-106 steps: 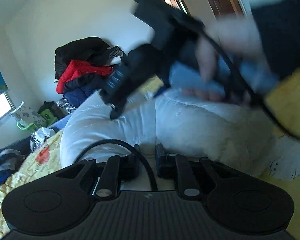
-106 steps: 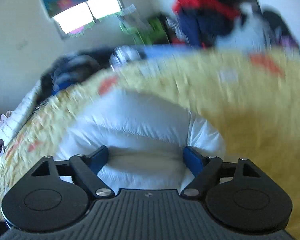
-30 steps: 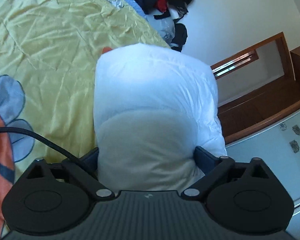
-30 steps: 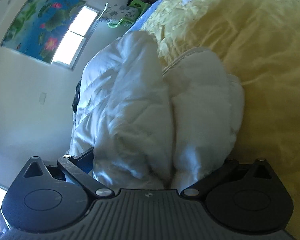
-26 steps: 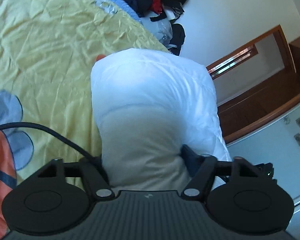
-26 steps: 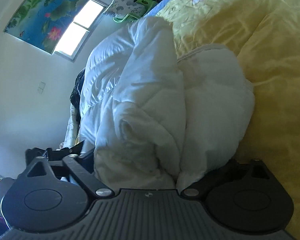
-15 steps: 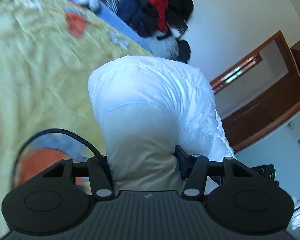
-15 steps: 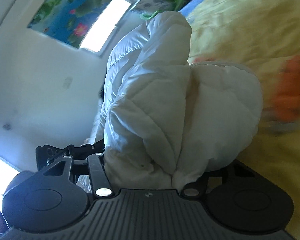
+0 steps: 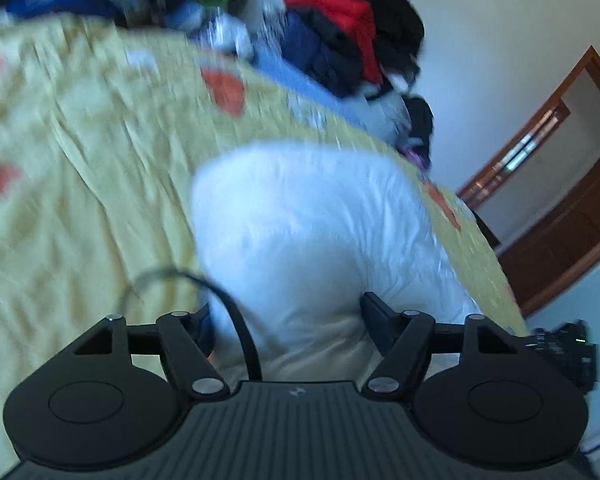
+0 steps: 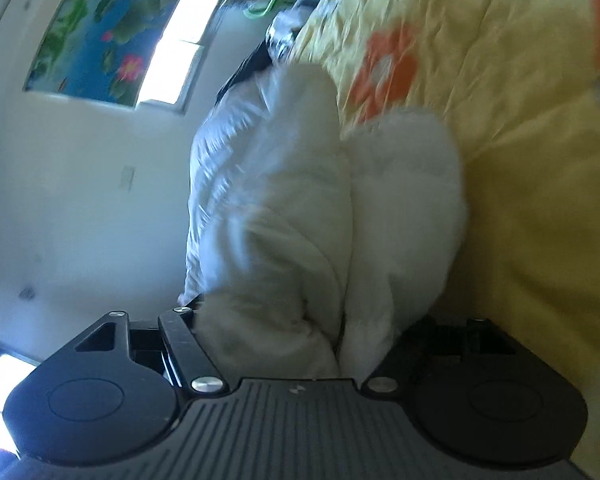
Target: Fold small clothes
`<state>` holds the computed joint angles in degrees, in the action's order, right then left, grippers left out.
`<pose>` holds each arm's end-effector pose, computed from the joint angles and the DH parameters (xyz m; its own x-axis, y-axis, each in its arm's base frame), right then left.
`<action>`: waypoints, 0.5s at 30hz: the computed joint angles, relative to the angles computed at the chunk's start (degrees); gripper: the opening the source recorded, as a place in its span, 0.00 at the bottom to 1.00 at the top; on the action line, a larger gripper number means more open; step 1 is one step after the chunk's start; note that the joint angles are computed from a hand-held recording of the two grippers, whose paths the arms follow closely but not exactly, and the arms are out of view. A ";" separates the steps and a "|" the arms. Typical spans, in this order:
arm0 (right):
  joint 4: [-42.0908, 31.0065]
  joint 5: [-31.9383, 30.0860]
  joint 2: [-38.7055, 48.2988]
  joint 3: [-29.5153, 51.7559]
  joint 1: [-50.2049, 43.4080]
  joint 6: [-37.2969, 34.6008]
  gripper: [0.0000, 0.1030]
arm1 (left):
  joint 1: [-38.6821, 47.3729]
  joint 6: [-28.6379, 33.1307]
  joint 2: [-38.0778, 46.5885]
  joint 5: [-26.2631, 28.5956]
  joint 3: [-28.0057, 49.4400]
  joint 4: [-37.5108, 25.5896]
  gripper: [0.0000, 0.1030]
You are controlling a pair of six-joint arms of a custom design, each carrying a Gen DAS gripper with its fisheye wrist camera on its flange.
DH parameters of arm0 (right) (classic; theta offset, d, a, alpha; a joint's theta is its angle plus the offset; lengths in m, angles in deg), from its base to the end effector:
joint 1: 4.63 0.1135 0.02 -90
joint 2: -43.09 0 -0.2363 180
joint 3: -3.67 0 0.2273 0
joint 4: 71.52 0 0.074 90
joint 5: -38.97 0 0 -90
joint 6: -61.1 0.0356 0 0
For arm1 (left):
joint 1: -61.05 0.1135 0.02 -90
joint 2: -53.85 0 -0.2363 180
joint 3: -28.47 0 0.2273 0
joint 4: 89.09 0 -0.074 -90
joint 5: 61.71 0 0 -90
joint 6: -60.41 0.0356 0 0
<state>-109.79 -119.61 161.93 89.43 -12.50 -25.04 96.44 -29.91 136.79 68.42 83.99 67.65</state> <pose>0.3535 -0.0154 0.1140 -0.9529 0.1565 -0.2597 -0.1812 0.3929 0.9016 0.2227 0.1301 0.1650 -0.6301 -0.4528 -0.6309 -0.1134 0.8573 -0.5021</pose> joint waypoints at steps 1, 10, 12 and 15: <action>0.01 0.63 -3.34 -1.48 -1.45 -0.64 0.73 | 1.38 1.28 -4.23 -0.14 -0.98 -1.61 0.69; 30.83 20.03 -39.18 -28.79 3.11 6.97 0.80 | -18.05 2.01 -44.03 -33.69 -19.84 4.49 0.82; 33.91 30.38 -46.24 -32.66 9.65 3.93 0.82 | -24.27 1.66 -39.84 -39.61 -21.32 5.70 0.82; 31.36 31.34 -48.03 -31.88 13.51 1.95 0.87 | -28.86 -1.23 -36.68 -43.63 -23.81 7.82 0.82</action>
<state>-78.43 -88.27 113.90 57.56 1.01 -23.09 67.58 -31.14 100.11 24.79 60.17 75.47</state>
